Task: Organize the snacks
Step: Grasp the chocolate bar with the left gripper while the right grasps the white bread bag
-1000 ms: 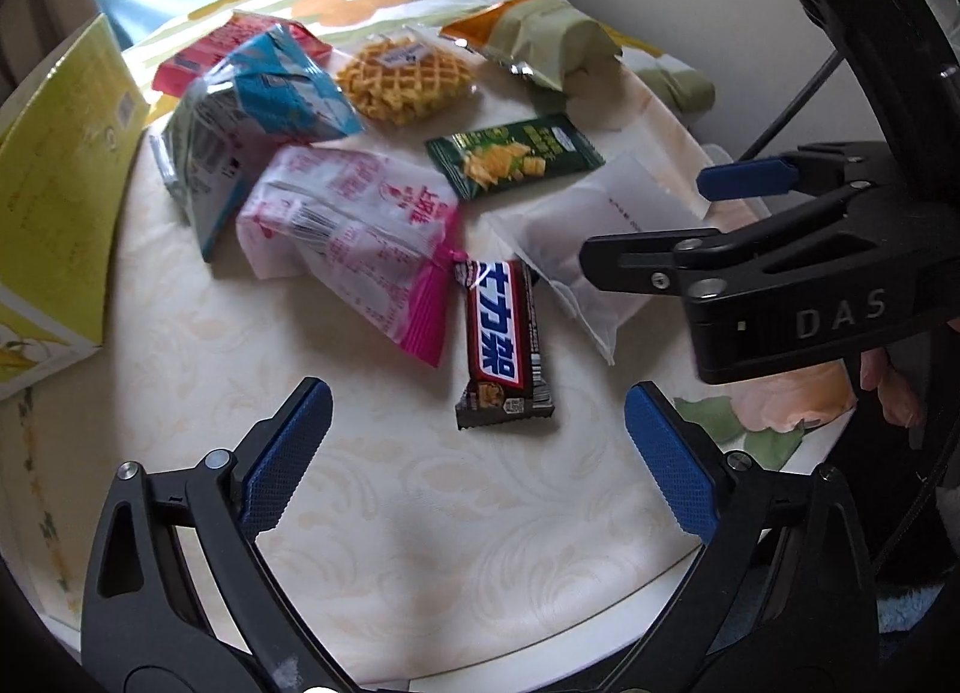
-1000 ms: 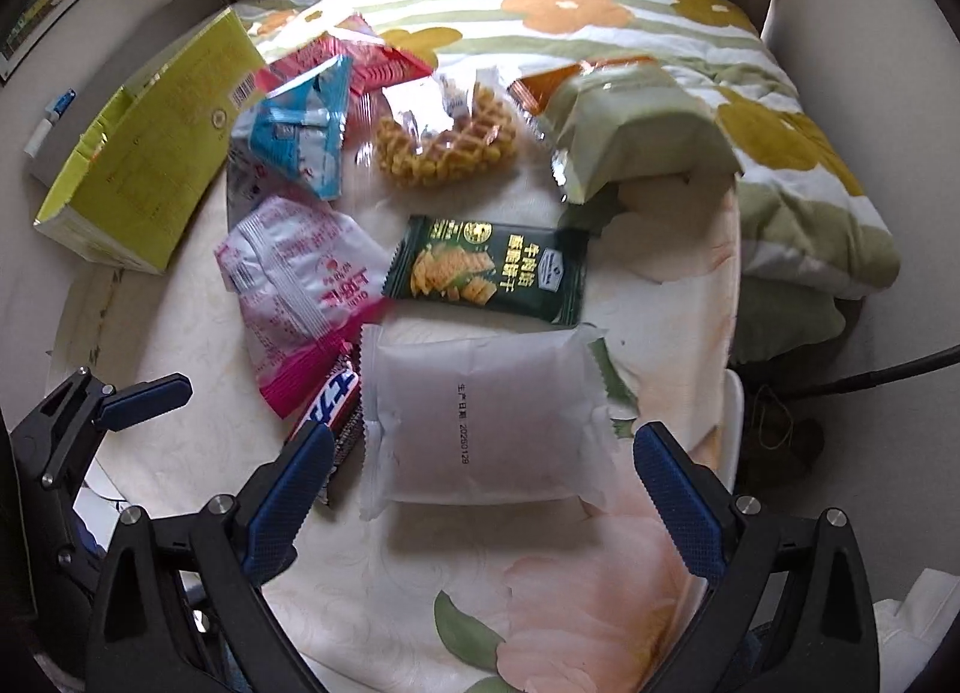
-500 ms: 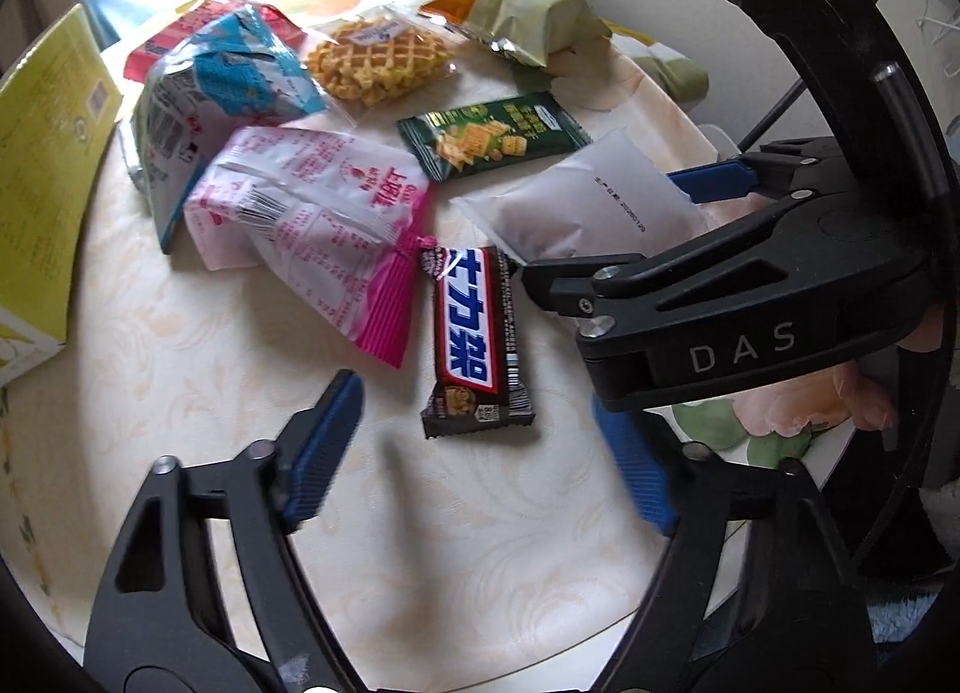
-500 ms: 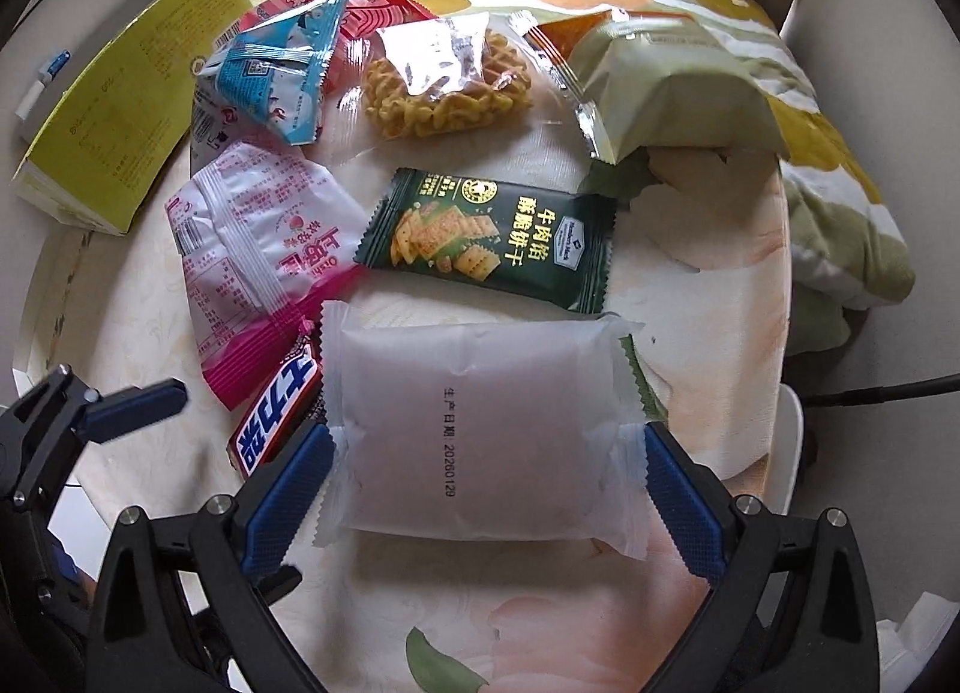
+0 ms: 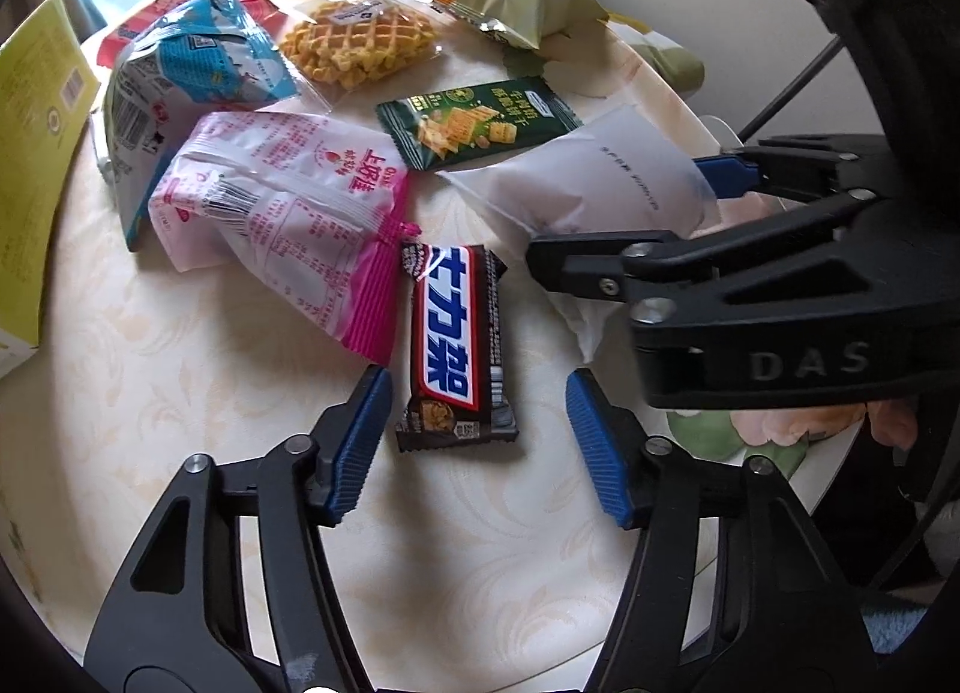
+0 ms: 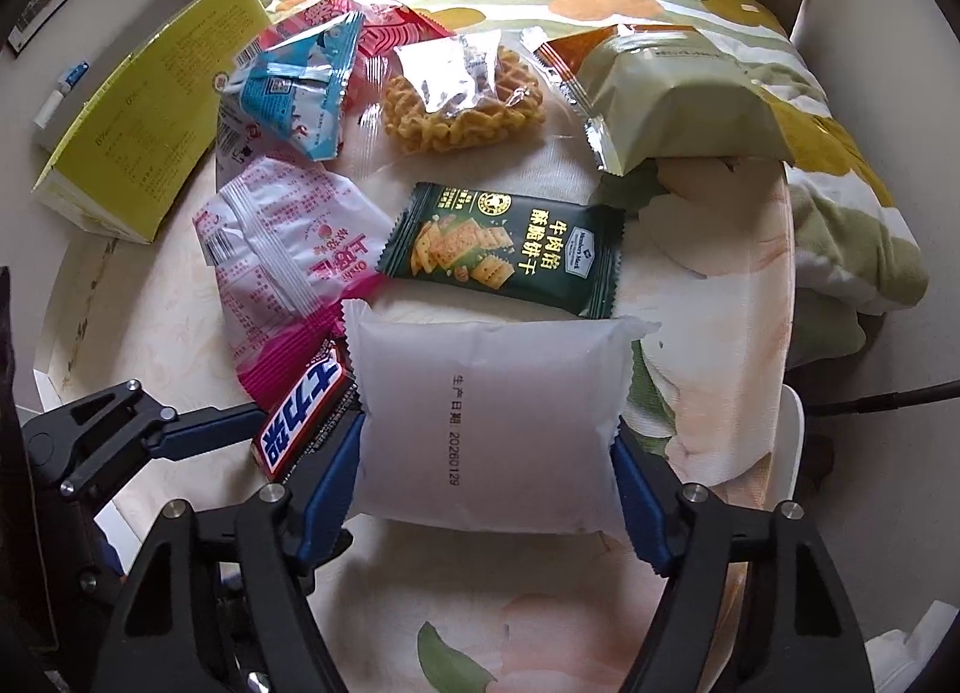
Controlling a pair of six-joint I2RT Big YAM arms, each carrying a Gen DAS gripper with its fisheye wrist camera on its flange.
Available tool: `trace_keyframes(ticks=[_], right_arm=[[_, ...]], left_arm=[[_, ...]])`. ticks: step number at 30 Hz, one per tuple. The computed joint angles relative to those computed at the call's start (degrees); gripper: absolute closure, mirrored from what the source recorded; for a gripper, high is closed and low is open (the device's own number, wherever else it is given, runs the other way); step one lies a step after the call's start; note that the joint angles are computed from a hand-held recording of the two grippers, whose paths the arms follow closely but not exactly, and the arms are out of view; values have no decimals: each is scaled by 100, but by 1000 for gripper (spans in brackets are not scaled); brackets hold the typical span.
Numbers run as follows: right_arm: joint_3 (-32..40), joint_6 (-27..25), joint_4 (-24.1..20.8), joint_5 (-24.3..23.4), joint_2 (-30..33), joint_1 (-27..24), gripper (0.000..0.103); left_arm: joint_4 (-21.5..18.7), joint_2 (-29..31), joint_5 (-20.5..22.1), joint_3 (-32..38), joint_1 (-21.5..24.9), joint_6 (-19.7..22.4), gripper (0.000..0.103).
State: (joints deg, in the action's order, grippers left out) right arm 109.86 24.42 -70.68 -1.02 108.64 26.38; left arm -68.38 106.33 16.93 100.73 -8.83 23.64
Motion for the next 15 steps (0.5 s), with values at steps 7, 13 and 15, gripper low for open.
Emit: trace_keyframes(ticks=[7,13,15], right_arm=[[3,53,82,13,-50,8,31],[1,69,131,15,-93,-39,31],[19,74,132,20,-106,-53,31]], left_arm=[[63,111,-289,171,-84,29,74],[-121,232,-272,383,-82,-8,77],[-188,216,-201,398,-66,-8,77]])
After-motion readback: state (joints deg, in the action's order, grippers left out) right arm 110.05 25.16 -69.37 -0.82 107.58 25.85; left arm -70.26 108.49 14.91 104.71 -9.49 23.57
